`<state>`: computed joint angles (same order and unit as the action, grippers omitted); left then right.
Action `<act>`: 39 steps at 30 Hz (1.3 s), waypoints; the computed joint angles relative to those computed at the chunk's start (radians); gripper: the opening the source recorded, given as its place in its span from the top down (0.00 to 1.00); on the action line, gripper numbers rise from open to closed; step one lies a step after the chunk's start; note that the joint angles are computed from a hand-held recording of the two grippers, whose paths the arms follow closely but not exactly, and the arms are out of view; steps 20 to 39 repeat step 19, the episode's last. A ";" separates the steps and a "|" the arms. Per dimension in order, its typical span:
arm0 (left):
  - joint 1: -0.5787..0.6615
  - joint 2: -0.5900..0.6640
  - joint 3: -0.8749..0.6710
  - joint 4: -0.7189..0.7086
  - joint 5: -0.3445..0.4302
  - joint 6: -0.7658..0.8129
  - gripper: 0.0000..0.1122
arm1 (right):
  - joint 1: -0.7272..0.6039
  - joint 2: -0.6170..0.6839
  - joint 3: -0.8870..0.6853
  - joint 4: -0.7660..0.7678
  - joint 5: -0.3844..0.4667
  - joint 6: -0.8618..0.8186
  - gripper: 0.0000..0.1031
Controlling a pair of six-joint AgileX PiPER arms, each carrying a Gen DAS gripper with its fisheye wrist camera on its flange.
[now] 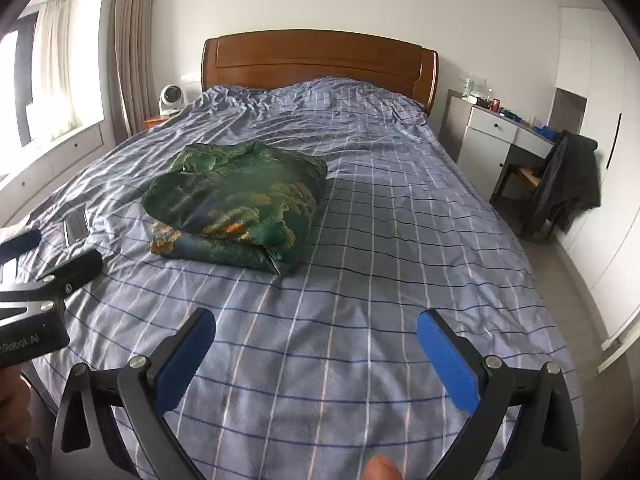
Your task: Fold large clothes
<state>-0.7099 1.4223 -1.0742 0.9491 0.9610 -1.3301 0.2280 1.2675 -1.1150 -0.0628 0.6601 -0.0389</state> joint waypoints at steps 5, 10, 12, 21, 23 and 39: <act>-0.016 0.014 -0.009 -0.009 0.038 -0.002 0.09 | 0.023 -0.028 0.008 -0.022 0.016 0.014 0.01; 0.010 0.005 0.006 -0.037 0.019 -0.008 0.09 | 0.044 -0.040 0.025 -0.078 0.010 0.055 0.01; 0.019 -0.003 0.016 -0.047 0.004 -0.013 0.09 | 0.043 -0.038 0.028 -0.078 0.014 0.056 0.01; 0.017 -0.010 0.025 -0.053 0.007 -0.035 0.09 | 0.036 -0.040 0.030 -0.089 0.020 0.077 0.01; 0.017 -0.010 0.025 -0.053 0.007 -0.035 0.09 | 0.036 -0.040 0.030 -0.089 0.020 0.077 0.01; 0.017 -0.010 0.025 -0.053 0.007 -0.035 0.09 | 0.036 -0.040 0.030 -0.089 0.020 0.077 0.01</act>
